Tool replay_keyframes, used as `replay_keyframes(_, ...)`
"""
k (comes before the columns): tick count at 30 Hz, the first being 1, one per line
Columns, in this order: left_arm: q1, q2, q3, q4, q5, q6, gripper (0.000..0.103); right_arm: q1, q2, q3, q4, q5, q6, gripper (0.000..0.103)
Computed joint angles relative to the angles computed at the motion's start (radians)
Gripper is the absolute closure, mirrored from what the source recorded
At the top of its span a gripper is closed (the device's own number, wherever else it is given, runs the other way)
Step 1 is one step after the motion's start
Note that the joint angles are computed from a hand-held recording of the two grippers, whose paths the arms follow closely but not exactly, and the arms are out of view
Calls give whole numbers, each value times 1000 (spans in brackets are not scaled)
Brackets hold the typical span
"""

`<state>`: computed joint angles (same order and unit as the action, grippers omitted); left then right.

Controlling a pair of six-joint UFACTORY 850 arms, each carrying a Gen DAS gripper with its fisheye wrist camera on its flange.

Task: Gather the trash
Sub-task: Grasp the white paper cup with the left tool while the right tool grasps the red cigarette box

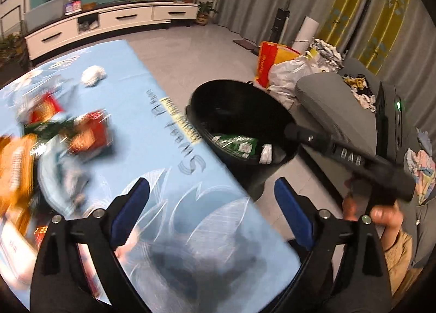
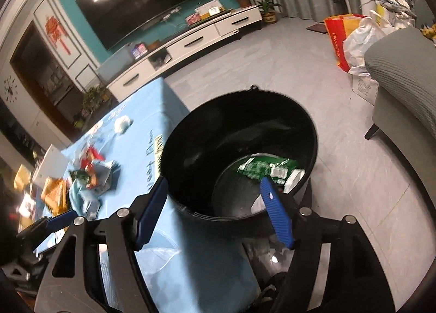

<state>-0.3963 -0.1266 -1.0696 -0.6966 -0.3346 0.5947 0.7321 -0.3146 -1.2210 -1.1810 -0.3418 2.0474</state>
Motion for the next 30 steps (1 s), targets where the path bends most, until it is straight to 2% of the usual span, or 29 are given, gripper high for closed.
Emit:
replay_keyframes(2, 14, 60, 63, 21, 19, -19, 9, 17, -5, -17, 54, 2, -65, 28)
replay_keyframes(7, 73, 191, 173, 92, 53, -104, 7, 61, -37, -78, 201, 9, -248, 24)
replay_keyframes(14, 222, 339, 314, 135, 70, -210, 6, 131, -129, -224, 563, -1, -709, 19)
replay_keyframes(18, 317, 378, 362, 143, 60, -252, 6, 161, -196, -310, 748, -26, -948, 16)
replay_keyframes(22, 360, 401, 395, 228, 89, -335, 6, 184, -288, -430, 949, -75, -1192, 15)
replay_keyframes(25, 367, 399, 412, 355, 118, -450, 6, 199, -366, -536, 1047, -132, -1336, 14)
replay_keyframes(27, 382, 388, 418, 345, 127, -429, 6, 208, -426, -621, 1085, -181, -1402, 14)
replay_keyframes(30, 415, 366, 425, 228, 131, -293, 5, 218, -497, -727, 1103, -240, -1448, 14)
